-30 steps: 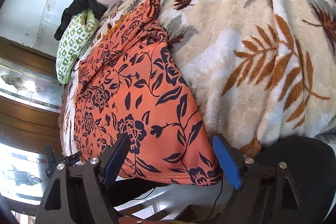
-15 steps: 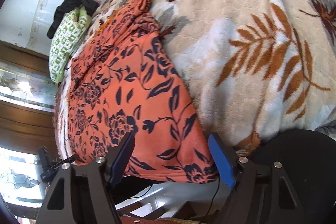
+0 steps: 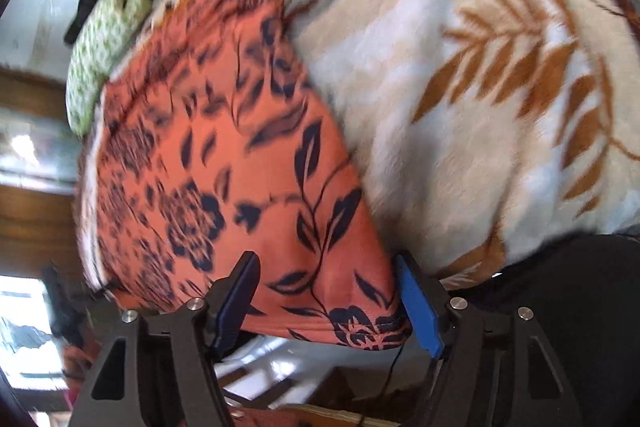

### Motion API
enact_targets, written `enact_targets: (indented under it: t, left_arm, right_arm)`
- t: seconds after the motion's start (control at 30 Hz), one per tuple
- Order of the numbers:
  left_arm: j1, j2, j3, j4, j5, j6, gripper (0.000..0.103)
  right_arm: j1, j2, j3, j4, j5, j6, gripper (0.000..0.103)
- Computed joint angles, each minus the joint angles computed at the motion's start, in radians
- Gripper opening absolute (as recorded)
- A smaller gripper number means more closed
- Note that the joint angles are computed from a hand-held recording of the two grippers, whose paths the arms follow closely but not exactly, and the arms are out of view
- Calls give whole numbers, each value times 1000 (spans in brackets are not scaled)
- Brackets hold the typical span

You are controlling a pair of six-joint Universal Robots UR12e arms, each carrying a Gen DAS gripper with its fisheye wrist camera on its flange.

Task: Fold small clothes
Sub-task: 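Carry the held hem over the shirt body with both grippers and lay it down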

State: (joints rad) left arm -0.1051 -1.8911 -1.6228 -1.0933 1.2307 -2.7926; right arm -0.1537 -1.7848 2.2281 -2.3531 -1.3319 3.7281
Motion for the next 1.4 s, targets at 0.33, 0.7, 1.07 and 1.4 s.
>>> enact_targets:
  t: [0.33, 0.7, 1.07, 1.4]
  left_arm:
    - [56, 26, 39, -60, -278, 73, 7]
    - [34, -142, 366, -133, -391, -14, 7]
    - [-79, -572, 964, -133, -267, -409, 9]
    - [-63, -461, 644, 463, -224, -750, 40]
  right_arm:
    - [-25, -43, -26, -81, 186, -136, 7]
    - [-101, 131, -177, -399, 230, 13, 7]
    - [-193, 451, -375, -547, 170, 293, 9]
    - [-209, 482, -319, -809, 65, 358, 19]
